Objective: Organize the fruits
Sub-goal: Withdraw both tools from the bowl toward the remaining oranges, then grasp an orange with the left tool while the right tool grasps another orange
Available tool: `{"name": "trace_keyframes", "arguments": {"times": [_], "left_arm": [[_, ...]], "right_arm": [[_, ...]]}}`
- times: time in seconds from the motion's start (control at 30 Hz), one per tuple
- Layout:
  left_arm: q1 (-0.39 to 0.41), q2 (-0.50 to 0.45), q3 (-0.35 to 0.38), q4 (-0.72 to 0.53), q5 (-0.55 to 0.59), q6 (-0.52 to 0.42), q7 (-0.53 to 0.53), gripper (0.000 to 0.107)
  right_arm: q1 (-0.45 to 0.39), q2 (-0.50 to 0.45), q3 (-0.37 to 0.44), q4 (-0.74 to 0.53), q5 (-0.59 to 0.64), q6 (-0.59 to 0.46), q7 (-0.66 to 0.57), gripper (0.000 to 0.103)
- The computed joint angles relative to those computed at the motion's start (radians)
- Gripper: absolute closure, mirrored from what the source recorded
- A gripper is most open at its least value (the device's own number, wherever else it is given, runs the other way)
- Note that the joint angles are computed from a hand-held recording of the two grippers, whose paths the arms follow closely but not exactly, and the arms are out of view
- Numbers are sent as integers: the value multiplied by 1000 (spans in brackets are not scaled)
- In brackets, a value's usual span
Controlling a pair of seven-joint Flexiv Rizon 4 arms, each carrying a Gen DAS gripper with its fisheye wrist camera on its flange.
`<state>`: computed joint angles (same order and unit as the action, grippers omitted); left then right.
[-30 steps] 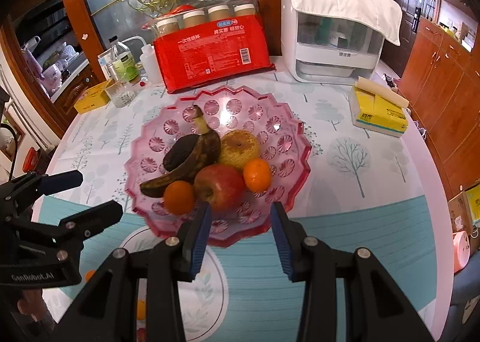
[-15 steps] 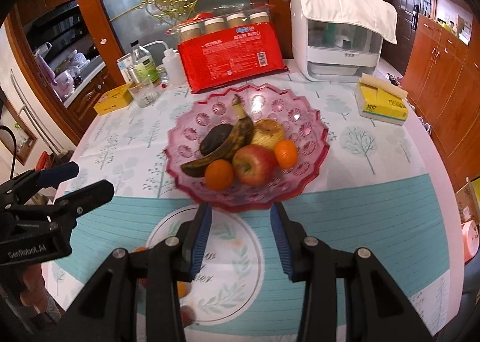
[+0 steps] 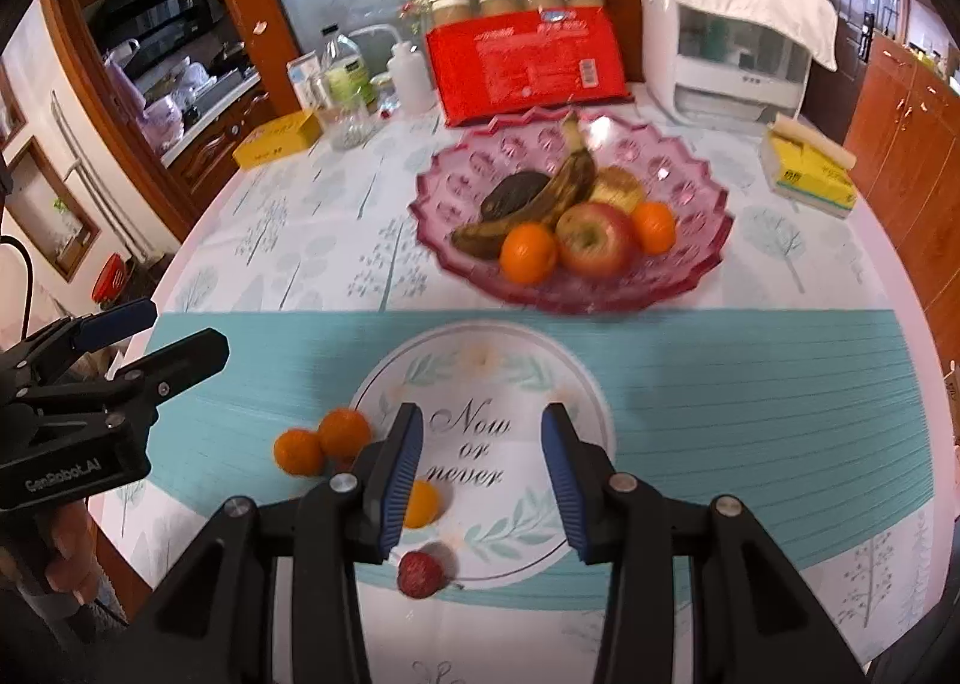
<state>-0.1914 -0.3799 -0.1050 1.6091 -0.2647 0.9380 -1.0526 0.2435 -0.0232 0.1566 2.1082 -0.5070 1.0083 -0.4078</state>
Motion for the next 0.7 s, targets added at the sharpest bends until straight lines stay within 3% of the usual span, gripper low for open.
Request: {"name": "trace_keyframes", "arguments": {"times": [0.4,0.63,0.7], "left_arm": [[38,-42,2,49,-14,-96,22,20],[47,-101,-5,8,-47,-211,15,44],[47,-115,-5,-6,-53,-237,7,46]], "right_arm": [[41,-92,7,-33,109,41,-98,61],[55,-153,3,-79,185,50,-175,61],[58,-166,2,-90,201,50,-194,61]]}}
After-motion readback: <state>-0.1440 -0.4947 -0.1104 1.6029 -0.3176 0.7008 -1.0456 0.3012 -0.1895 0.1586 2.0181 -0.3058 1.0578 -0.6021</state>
